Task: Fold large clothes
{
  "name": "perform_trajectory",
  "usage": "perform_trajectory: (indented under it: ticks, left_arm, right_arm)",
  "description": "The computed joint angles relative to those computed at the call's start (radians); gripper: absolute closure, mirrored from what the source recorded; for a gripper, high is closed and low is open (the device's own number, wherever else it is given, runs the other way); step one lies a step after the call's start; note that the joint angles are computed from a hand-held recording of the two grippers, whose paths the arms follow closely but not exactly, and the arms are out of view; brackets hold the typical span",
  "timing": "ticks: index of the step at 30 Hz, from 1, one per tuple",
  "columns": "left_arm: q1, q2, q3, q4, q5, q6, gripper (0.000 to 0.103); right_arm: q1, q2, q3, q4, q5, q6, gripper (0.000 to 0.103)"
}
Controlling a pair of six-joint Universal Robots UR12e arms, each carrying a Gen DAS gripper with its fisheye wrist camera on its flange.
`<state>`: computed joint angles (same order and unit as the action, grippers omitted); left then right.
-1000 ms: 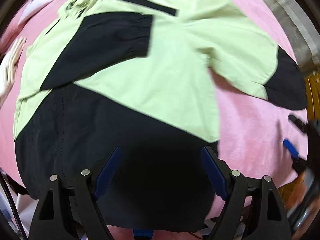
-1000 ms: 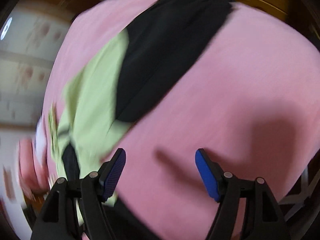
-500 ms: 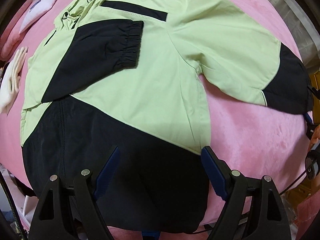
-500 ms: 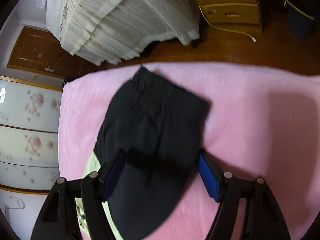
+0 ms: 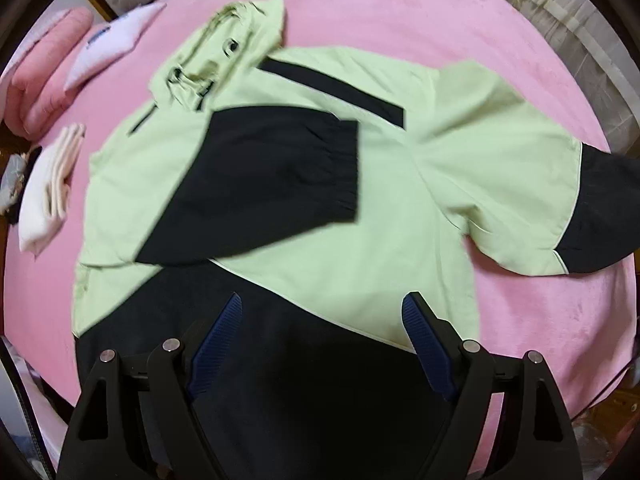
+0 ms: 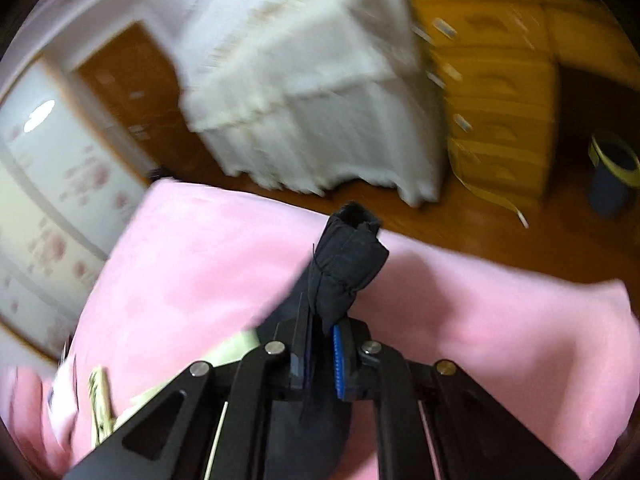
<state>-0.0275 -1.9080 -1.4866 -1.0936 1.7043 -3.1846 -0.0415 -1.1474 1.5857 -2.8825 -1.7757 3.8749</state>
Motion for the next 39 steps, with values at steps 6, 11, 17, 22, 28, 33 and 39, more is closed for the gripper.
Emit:
perform_trajectory:
  ticks: [6, 11, 17, 22, 28, 33, 39]
  left_arm:
    - [0.069, 0.043, -0.044, 0.070, -0.009, 0.051, 0.022]
    - [0.139, 0.076, -0.077, 0.116, -0.035, 0.084, 0.022]
    - [0.225, 0.088, -0.103, 0.128, -0.067, 0.122, 0.022]
    - [0.278, 0.072, -0.094, 0.071, -0.124, 0.163, 0.022]
    - [0.303, 0.038, -0.073, 0.041, -0.195, 0.201, 0.022]
    - [0.308, 0.000, -0.044, 0.008, -0.353, 0.172, 0.022]
    - [0.284, -0.056, -0.016, 0.015, -0.516, 0.093, 0.022]
  right_arm:
    - [0.094, 0.043, -0.103, -0.107, 0.074, -0.194, 0.095]
    - [0.174, 0.091, -0.182, -0.097, 0.145, -0.282, 0.095]
    - [0.261, 0.177, -0.270, 0.057, 0.256, -0.300, 0.095]
    - [0.307, 0.264, -0.396, 0.420, 0.302, -0.302, 0.090]
    - [0.309, 0.260, -0.376, 0.471, 0.327, -0.261, 0.077]
    - [0.302, 0.238, -0.355, 0.482, 0.303, -0.276, 0.046]
    - [0.286, 0.186, -0.289, 0.485, 0.252, -0.310, 0.044]
